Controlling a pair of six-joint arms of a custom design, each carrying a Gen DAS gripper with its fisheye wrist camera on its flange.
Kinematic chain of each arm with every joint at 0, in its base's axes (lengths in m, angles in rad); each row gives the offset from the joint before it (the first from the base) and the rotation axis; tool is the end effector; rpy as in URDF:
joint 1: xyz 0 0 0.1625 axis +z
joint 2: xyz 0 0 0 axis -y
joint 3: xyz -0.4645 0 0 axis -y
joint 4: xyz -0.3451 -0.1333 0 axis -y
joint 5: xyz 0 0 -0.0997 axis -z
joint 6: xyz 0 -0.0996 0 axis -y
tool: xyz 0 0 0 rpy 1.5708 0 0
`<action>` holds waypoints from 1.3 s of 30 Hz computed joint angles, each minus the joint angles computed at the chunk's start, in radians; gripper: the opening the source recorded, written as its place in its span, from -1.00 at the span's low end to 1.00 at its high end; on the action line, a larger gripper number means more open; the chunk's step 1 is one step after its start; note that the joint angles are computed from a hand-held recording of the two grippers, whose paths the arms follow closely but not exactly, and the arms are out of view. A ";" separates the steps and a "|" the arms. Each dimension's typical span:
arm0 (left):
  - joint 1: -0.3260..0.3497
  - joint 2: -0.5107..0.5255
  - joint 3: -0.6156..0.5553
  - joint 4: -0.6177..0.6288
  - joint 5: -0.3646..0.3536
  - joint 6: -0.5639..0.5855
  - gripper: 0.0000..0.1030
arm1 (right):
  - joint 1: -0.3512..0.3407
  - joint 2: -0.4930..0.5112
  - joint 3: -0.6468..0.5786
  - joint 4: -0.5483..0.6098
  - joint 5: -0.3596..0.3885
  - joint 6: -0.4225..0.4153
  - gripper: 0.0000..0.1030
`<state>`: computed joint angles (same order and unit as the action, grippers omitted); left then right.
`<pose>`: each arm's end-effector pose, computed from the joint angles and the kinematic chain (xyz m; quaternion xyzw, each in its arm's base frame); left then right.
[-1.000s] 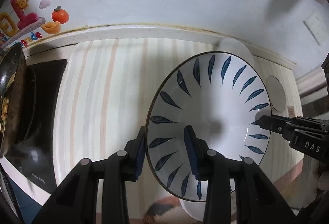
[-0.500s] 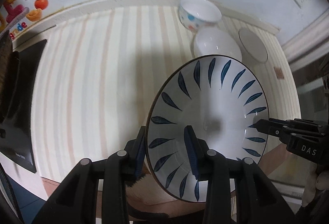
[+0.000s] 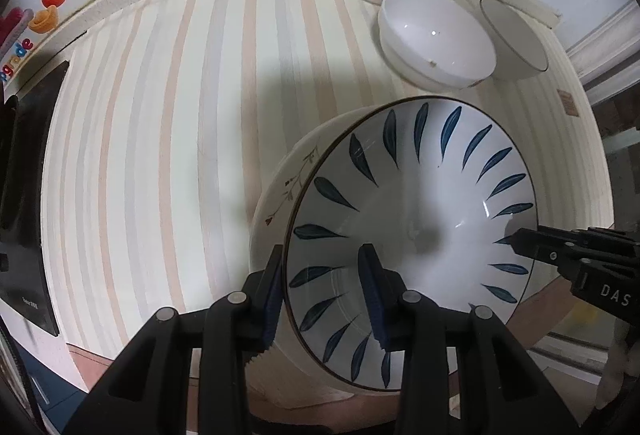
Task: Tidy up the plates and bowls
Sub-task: 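Lower the plate stack beside the cat mat and open both grippers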
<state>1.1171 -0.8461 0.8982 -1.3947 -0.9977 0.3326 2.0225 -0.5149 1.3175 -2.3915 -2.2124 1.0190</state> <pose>-0.1519 -0.7389 0.3882 0.3948 0.8680 0.0920 0.2869 0.3916 -0.6383 0.0651 -0.2683 -0.9102 0.2179 0.2281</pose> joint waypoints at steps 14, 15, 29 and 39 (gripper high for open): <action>0.002 -0.020 0.082 -0.054 0.024 -0.026 -0.35 | -0.019 0.043 -0.063 0.026 -0.008 -0.031 -0.67; 0.002 -0.020 0.083 -0.055 0.023 -0.027 -0.35 | -0.021 0.043 -0.067 0.029 -0.008 -0.033 -0.67; -0.027 -0.089 0.104 -0.135 0.008 0.014 -0.34 | 0.015 0.040 -0.054 0.021 -0.061 0.003 -0.62; -0.079 -0.235 0.138 -0.154 -0.072 0.065 0.30 | 0.174 0.049 -0.141 0.173 -0.220 0.136 -0.18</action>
